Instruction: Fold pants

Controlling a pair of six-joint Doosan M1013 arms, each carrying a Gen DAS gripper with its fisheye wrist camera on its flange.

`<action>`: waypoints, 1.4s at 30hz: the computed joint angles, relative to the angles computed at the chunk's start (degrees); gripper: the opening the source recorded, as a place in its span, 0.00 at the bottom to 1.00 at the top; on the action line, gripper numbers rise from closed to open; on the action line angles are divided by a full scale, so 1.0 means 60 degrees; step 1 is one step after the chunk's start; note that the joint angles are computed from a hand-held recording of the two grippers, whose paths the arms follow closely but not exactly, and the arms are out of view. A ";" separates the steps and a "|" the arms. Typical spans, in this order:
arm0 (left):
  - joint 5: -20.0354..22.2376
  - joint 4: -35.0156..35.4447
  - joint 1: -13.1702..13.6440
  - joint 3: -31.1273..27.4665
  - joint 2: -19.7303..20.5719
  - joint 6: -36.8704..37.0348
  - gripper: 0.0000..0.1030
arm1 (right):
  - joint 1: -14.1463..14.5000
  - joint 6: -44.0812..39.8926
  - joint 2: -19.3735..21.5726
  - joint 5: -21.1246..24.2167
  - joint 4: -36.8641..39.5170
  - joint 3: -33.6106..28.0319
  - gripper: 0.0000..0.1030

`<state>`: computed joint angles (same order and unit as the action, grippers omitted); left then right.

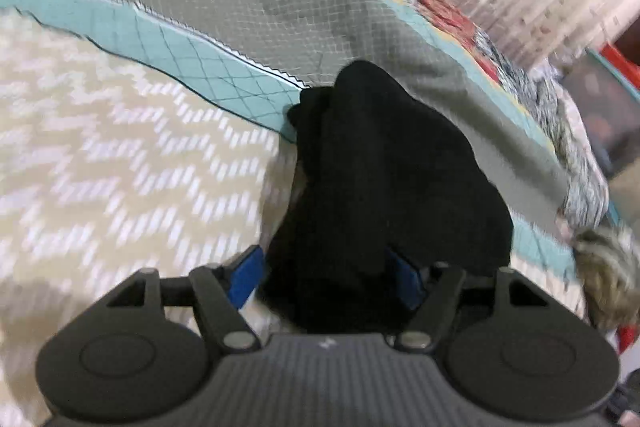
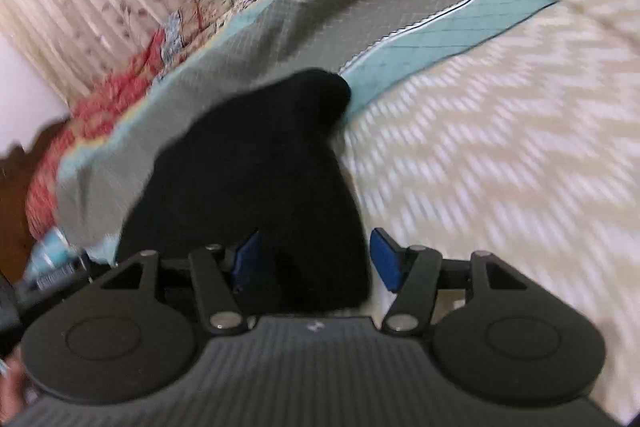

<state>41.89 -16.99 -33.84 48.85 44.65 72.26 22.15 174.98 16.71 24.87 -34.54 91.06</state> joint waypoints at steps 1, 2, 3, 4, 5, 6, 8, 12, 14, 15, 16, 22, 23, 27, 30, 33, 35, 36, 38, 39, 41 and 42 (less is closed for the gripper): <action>-0.0082 0.0480 -0.0123 0.0401 -0.0306 0.0159 0.64 | 0.0167 -0.0069 -0.0189 0.0064 -0.0029 0.0152 0.61; -0.0079 0.0972 -0.0247 0.0708 -0.0548 0.0218 0.64 | 0.0297 -0.0274 -0.0325 0.0196 0.0013 0.0245 0.61; -0.0055 0.1330 -0.0331 0.0946 -0.0745 0.0257 0.64 | 0.0458 -0.0422 -0.0422 0.0412 -0.0024 0.0283 0.61; 0.0001 0.1725 -0.0455 0.1268 -0.1006 0.0292 0.64 | 0.0637 -0.0517 -0.0495 0.0665 -0.0104 0.0281 0.61; 0.0061 0.1924 -0.0553 0.1464 -0.1195 0.0346 0.64 | 0.0801 -0.0540 -0.0576 0.0892 -0.0179 0.0299 0.61; 0.0067 0.2023 -0.0631 0.1637 -0.1363 0.0430 0.65 | 0.0912 -0.0482 -0.0635 0.1014 -0.0231 0.0349 0.61; -0.0158 0.2290 -0.0753 0.2285 -0.1842 0.0508 0.66 | 0.1126 -0.0320 -0.0747 0.1225 -0.0238 0.0380 0.63; -0.0469 0.3131 -0.1018 0.3297 -0.2695 0.0151 0.78 | 0.1505 -0.0017 -0.0975 0.1606 -0.0299 0.0547 0.70; -0.0666 0.3479 -0.1112 0.3755 -0.3066 -0.0106 0.82 | 0.1692 0.0154 -0.1054 0.1729 -0.0463 0.0625 0.72; -0.0736 0.3635 -0.1147 0.3922 -0.3207 -0.0239 0.89 | 0.1800 0.0279 -0.1089 0.1866 -0.0574 0.0638 0.73; -0.0777 0.3820 -0.1190 0.4085 -0.3347 -0.0419 0.94 | 0.1879 0.0386 -0.1104 0.1958 -0.0640 0.0632 0.76; -0.1012 0.5447 -0.1509 0.4919 -0.4079 -0.1712 1.00 | 0.2386 0.1367 -0.1395 0.2277 -0.1395 0.0807 0.87; -0.1032 0.5567 -0.1536 0.4988 -0.4145 -0.1785 1.00 | 0.2446 0.1401 -0.1415 0.2376 -0.1391 0.0797 0.87; -0.1015 0.5979 -0.1665 0.5239 -0.4429 -0.2154 1.00 | 0.2621 0.1650 -0.1476 0.2476 -0.1416 0.0797 0.87; -0.1001 0.6504 -0.1790 0.5381 -0.4604 -0.2533 1.00 | 0.2735 0.1677 -0.1516 0.2475 -0.1453 0.0768 0.88; -0.0876 0.7306 -0.1953 0.5466 -0.4733 -0.3117 1.00 | 0.2809 0.1736 -0.1566 0.2496 -0.1581 0.0752 0.88; -0.0720 0.7759 -0.2049 0.5486 -0.4794 -0.3433 1.00 | 0.2856 0.1837 -0.1598 0.2528 -0.1679 0.0752 0.88; -0.0662 0.7823 -0.2062 0.5474 -0.4805 -0.3460 1.00 | 0.2864 0.1854 -0.1614 0.2511 -0.1701 0.0762 0.88; -0.0608 0.7704 -0.2053 0.5450 -0.4833 -0.3387 1.00 | 0.2888 0.1854 -0.1650 0.2521 -0.1737 0.0775 0.89; -0.0587 0.7629 -0.2046 0.5433 -0.4836 -0.3359 1.00 | 0.2896 0.1844 -0.1665 0.2515 -0.1760 0.0786 0.89; -0.0450 0.7789 -0.2088 0.5390 -0.4813 -0.3537 1.00 | 0.2901 0.1842 -0.1676 0.2513 -0.1807 0.0792 0.89; -0.0367 0.7888 -0.2112 0.5366 -0.4794 -0.3600 1.00 | 0.2909 0.1908 -0.1673 0.2534 -0.1860 0.0790 0.89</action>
<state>39.69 30.34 -46.51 81.04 15.88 50.66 39.60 186.43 6.67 40.07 -45.70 95.80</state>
